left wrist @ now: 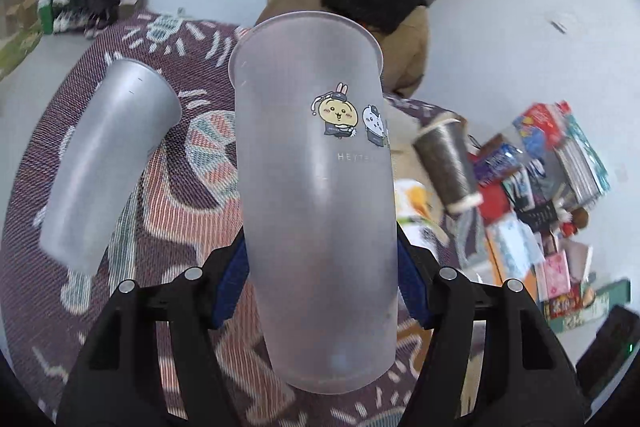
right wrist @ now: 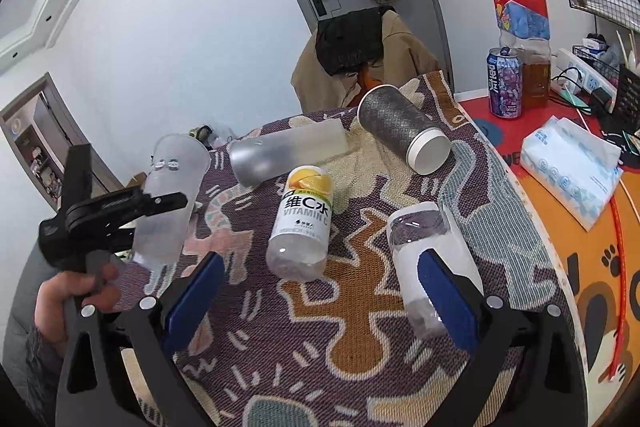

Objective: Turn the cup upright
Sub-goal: 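Lift the frosted cup with the left gripper and rotate it toward the right gripper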

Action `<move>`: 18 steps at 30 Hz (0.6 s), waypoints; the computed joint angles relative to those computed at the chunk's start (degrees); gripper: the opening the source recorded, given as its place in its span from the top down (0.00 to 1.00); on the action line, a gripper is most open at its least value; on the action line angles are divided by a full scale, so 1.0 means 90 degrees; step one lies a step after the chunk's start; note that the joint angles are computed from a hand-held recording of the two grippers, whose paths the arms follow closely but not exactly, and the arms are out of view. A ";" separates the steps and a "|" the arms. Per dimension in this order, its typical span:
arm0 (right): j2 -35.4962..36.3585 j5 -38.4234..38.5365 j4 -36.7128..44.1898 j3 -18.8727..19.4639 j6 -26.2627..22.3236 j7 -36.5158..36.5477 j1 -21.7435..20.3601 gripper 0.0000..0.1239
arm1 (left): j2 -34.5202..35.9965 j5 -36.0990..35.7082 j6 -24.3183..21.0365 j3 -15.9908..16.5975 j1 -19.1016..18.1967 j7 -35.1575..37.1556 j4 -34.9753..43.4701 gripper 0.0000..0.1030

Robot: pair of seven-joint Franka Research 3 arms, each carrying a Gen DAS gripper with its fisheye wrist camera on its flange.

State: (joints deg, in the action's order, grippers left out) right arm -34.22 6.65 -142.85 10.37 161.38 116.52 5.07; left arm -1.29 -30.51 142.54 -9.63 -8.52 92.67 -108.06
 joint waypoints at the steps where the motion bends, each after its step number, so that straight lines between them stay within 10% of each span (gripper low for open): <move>1: -0.0091 0.0009 -0.0056 0.0014 -0.0010 0.0038 -0.0002 0.23 | -0.0150 -0.0130 -0.0019 -0.0001 -0.0008 0.0119 -0.0123 0.36; 18: -0.1795 0.0531 -0.1204 -0.0091 -0.0464 0.0062 0.0311 0.23 | -0.2217 -0.1077 -0.0335 0.0509 -0.1156 0.1200 -0.2079 0.36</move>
